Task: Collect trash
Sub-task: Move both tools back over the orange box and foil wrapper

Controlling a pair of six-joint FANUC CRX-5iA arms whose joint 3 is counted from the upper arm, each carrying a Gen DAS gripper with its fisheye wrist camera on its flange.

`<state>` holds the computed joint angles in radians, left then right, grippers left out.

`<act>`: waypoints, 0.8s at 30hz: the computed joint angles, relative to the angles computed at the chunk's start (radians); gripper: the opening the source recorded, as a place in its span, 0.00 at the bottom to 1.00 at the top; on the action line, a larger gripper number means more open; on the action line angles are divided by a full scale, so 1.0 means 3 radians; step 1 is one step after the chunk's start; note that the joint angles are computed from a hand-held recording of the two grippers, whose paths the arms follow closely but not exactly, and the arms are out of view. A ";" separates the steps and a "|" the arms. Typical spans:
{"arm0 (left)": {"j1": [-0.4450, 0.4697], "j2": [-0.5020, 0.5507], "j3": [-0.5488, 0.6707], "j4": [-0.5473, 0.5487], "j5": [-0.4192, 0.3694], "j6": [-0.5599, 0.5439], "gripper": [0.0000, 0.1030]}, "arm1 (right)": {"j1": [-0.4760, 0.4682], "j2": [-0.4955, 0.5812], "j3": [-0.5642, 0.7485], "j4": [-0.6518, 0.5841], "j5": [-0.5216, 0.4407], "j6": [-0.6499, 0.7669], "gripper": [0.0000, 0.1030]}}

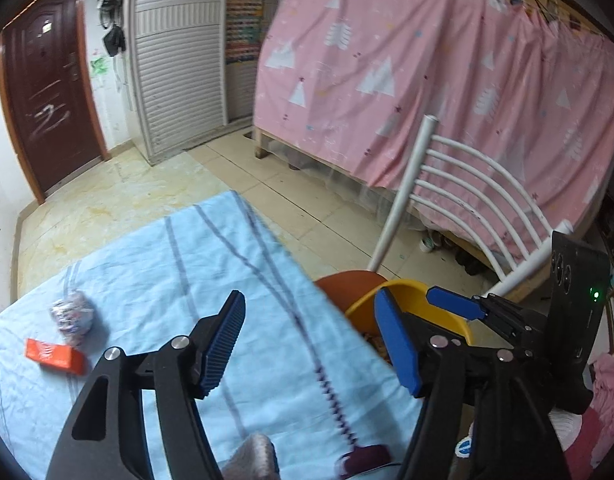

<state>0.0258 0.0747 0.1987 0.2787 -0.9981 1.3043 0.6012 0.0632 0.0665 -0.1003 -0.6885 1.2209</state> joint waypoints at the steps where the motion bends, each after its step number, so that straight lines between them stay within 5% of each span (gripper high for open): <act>1: 0.0034 -0.0024 -0.0027 0.0007 0.0011 -0.0005 0.62 | 0.0027 0.0016 0.0025 0.0019 -0.0014 -0.0004 0.59; 9: 0.0395 -0.0209 -0.0196 -0.0009 0.0037 -0.0023 0.69 | 0.0237 0.0230 0.0341 0.0037 -0.0123 0.0070 0.69; 24: 0.1092 -0.0444 -0.0499 0.0129 0.0072 -0.0365 0.77 | 0.0583 0.0695 0.0982 0.0114 -0.0383 0.0216 0.73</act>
